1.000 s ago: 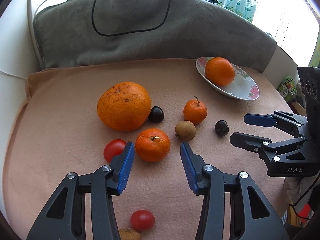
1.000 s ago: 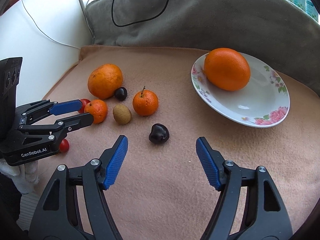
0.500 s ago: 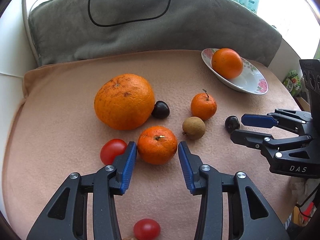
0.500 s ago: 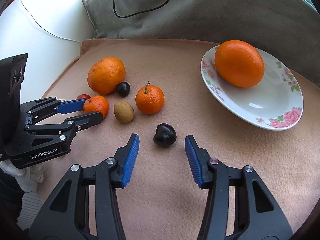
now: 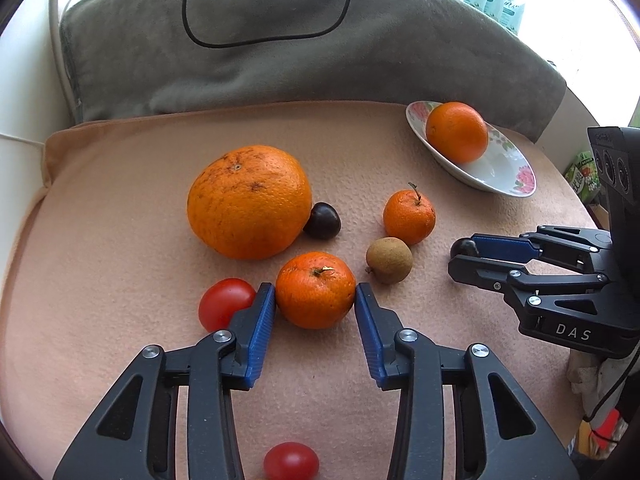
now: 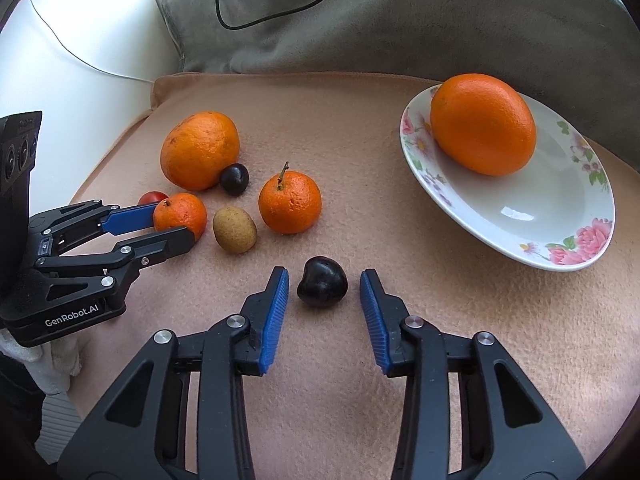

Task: Organize fruits
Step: 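Grasp the tangerine with the left gripper while the right gripper grasps the plum, then carry tangerine and plum to the plate and release both grippers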

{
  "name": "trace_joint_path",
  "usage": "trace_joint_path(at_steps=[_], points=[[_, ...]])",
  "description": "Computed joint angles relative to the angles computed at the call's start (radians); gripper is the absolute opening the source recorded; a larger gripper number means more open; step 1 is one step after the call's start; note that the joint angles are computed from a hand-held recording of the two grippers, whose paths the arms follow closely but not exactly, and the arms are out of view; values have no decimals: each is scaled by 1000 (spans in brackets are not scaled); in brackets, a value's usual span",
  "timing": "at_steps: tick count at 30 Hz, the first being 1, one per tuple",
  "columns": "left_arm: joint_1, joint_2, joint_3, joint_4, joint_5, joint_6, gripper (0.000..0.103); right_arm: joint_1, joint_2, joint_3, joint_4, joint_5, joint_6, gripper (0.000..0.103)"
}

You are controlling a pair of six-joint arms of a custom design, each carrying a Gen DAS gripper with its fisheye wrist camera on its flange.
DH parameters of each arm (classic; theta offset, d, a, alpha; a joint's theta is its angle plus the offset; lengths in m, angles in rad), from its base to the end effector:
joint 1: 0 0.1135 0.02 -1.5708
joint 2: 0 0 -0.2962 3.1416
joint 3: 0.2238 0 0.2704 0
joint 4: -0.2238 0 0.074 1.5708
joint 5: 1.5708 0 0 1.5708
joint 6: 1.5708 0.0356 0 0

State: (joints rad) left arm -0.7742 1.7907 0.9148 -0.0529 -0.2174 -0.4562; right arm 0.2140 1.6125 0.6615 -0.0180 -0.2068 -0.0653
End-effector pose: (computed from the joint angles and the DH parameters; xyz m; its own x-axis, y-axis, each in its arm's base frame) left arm 0.2661 -0.2495 0.1514 -0.7741 0.1553 -0.6137 0.2777 0.9545 -0.1087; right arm 0.2877 0.0700 0.1400 -0.7828 -0.2355 -0.5760 -0.3733 0.9183 0.1320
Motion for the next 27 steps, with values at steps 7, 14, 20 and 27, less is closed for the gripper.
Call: trace_joint_path(at_steps=[7, 14, 20, 27], points=[[4, -10, -11, 14, 9, -19, 39, 7, 1, -8, 12, 11, -1, 26], [-6, -41, -31, 24, 8, -37, 38, -13, -13, -35, 47, -10, 18, 26], [-19, -75, -38, 26, -1, -48, 38, -56, -74, -61, 38, -31, 6, 26], [-48, -86, -17, 25, -14, -49, 38, -134, -167, -83, 1, -69, -19, 26]])
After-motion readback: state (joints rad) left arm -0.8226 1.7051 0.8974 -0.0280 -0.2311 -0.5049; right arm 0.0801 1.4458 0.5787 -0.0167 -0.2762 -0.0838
